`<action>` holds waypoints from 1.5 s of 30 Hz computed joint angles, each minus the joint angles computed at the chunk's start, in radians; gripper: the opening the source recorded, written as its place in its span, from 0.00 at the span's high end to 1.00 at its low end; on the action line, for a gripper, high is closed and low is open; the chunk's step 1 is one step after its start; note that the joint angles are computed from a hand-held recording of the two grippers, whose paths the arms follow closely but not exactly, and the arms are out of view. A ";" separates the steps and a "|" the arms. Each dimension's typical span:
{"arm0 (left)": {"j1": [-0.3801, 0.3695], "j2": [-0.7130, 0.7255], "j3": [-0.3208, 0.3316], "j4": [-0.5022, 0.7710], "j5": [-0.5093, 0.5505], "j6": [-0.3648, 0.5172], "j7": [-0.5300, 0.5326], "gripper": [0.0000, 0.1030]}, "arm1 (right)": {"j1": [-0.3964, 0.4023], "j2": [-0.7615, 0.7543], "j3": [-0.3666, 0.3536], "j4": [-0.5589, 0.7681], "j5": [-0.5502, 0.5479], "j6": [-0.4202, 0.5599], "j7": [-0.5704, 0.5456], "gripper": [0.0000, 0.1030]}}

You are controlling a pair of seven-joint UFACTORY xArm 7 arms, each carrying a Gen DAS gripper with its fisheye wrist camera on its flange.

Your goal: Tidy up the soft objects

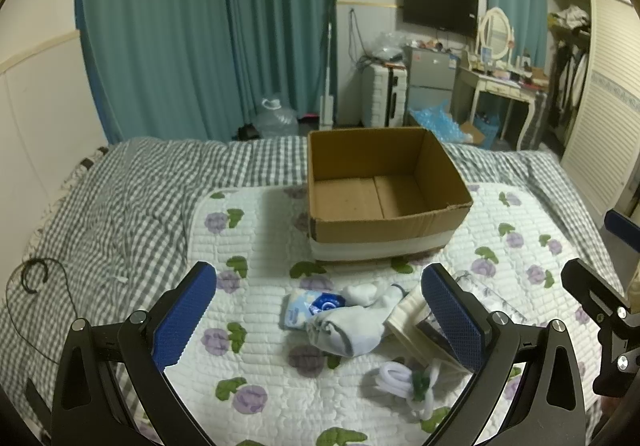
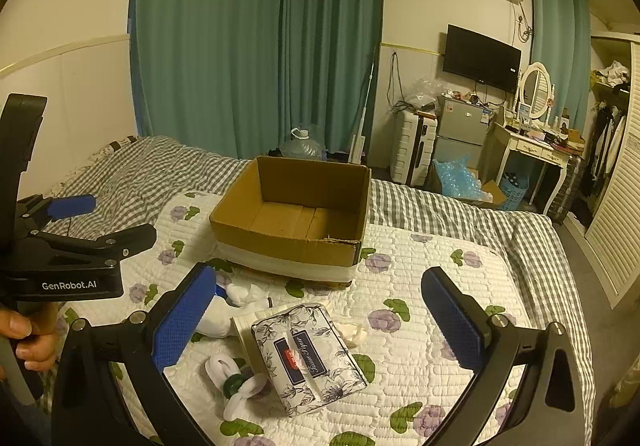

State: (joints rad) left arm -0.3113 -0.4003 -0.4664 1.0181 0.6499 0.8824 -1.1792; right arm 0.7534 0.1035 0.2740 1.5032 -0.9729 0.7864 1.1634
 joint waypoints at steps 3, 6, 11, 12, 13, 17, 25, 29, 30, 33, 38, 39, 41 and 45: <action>0.000 0.000 0.001 0.000 0.000 0.000 -0.001 0.00 | -0.001 0.000 0.000 -0.003 0.009 -0.004 -0.002 0.00; -0.001 0.000 0.001 0.000 0.000 0.001 0.000 0.00 | 0.000 -0.001 0.000 -0.005 0.011 -0.006 -0.004 0.00; -0.001 -0.001 0.002 -0.001 0.000 0.000 0.002 0.00 | 0.001 0.001 0.000 -0.001 -0.003 -0.011 0.001 0.00; -0.001 -0.001 0.002 -0.001 0.001 0.000 0.001 0.00 | 0.001 0.000 -0.001 -0.002 -0.005 -0.012 0.001 0.00; 0.000 -0.001 0.002 -0.002 0.001 -0.001 0.001 0.00 | 0.002 0.001 0.000 -0.001 -0.009 -0.010 0.003 0.00; 0.001 -0.001 0.003 -0.003 0.001 -0.002 -0.001 0.00 | -0.001 -0.001 -0.001 -0.003 -0.001 -0.013 0.002 0.00; 0.002 -0.001 0.000 -0.004 0.007 -0.002 -0.003 0.00 | -0.005 -0.004 -0.001 -0.012 -0.007 -0.032 0.001 0.00; 0.005 -0.001 0.000 -0.006 0.012 -0.003 -0.009 0.00 | -0.009 -0.001 -0.002 -0.016 0.004 -0.043 -0.006 0.00; 0.007 0.000 -0.001 -0.007 0.015 -0.003 -0.012 0.00 | -0.009 -0.001 -0.002 -0.018 0.005 -0.045 -0.007 0.00; 0.012 0.005 0.006 -0.011 0.023 -0.013 -0.014 0.00 | -0.014 -0.001 -0.006 -0.026 0.009 -0.060 -0.015 0.00; 0.012 0.006 0.061 -0.049 -0.039 -0.066 0.011 0.00 | -0.026 -0.002 -0.011 -0.047 0.024 -0.077 -0.018 0.00; 0.020 0.008 0.061 -0.056 -0.039 -0.066 0.010 0.00 | -0.029 0.000 -0.012 -0.050 0.030 -0.084 -0.021 0.00; 0.027 0.018 0.062 -0.063 -0.035 -0.067 0.018 0.00 | -0.034 0.007 -0.016 -0.056 0.035 -0.098 -0.031 0.00; 0.017 0.054 0.077 -0.085 -0.056 -0.076 0.045 0.00 | -0.043 0.024 -0.027 -0.073 0.053 -0.129 -0.055 0.00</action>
